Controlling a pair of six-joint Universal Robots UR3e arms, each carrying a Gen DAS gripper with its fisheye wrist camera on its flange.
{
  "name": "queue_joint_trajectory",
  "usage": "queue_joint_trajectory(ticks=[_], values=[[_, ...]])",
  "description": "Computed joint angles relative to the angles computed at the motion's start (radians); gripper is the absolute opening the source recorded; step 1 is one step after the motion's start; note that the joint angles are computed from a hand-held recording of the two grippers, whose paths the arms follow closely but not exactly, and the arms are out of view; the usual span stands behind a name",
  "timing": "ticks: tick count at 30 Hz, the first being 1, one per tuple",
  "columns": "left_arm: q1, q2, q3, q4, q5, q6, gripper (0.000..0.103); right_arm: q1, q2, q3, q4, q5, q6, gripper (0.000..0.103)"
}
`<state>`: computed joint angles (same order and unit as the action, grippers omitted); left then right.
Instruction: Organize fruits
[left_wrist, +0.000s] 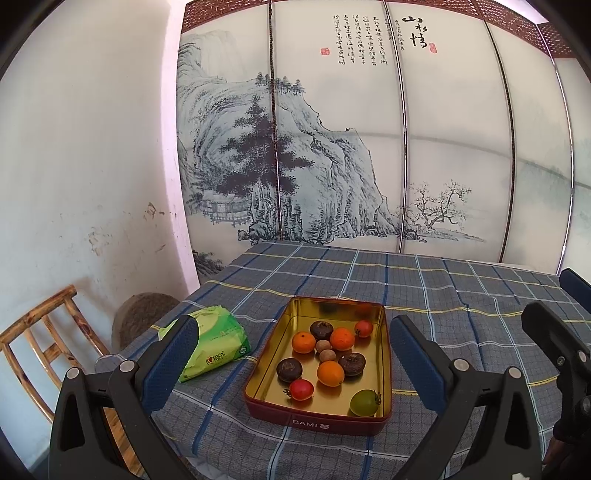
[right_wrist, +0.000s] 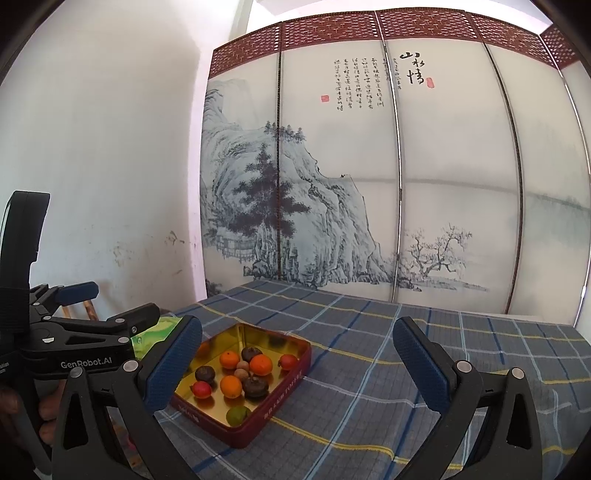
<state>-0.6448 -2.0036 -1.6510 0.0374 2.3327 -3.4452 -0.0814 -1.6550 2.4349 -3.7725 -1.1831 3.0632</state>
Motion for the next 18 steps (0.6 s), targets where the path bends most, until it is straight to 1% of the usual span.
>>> queue_joint_trajectory(ticks=[2,7,11,18], values=[[0.000,0.000,0.002,-0.006,-0.002,-0.002,0.102,0.000,-0.001,0.003,-0.001,-0.002,-0.001,0.103],[-0.001,-0.019,0.000,-0.006,-0.004,-0.009,0.102,-0.005,0.039,0.026,-0.054,-0.004,0.009,0.103],[0.004,-0.033,0.025,-0.038,-0.014,-0.016,0.102,-0.020,0.061,0.043,-0.078,0.004,0.018,0.103],[0.007,-0.057,0.074,-0.085,-0.021,-0.014,0.102,-0.064,0.058,0.049,-0.054,0.037,0.033,0.103]])
